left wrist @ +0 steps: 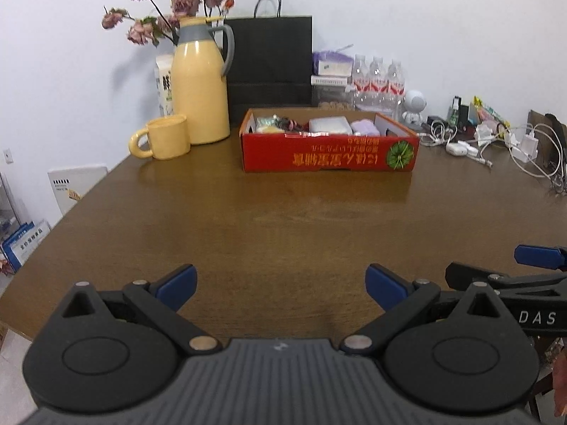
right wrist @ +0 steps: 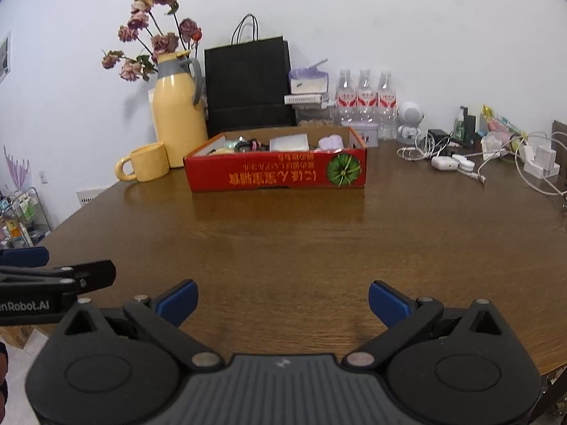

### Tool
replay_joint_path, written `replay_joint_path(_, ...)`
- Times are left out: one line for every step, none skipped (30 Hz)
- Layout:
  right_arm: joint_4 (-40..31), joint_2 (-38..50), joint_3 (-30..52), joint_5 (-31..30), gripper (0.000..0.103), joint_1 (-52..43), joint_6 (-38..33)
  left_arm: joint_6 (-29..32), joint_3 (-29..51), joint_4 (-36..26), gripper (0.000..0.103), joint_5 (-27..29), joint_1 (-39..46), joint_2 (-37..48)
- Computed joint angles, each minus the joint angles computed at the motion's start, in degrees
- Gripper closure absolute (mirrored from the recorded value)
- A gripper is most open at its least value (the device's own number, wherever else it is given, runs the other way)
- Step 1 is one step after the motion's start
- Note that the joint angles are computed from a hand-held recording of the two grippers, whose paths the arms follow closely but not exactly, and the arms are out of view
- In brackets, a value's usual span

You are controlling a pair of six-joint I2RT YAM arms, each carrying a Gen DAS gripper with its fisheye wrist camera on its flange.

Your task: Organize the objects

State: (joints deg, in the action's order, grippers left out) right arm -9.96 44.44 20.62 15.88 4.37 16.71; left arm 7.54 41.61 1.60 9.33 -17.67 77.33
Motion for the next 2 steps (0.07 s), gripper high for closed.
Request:
replay_joint_path(0.6, 0.7, 0.0, -0.6, 0.0, -0.6, -0.2, 0.4, -0.2, 0.5, 0.0, 0.2, 0.0, 0.3)
replay_joint_path(1.5, 1.7, -0.2, -1.3, 0.0, -1.4, -0.3, 0.4, -0.5, 1.1, 0.0, 0.0, -0.3, 0.6)
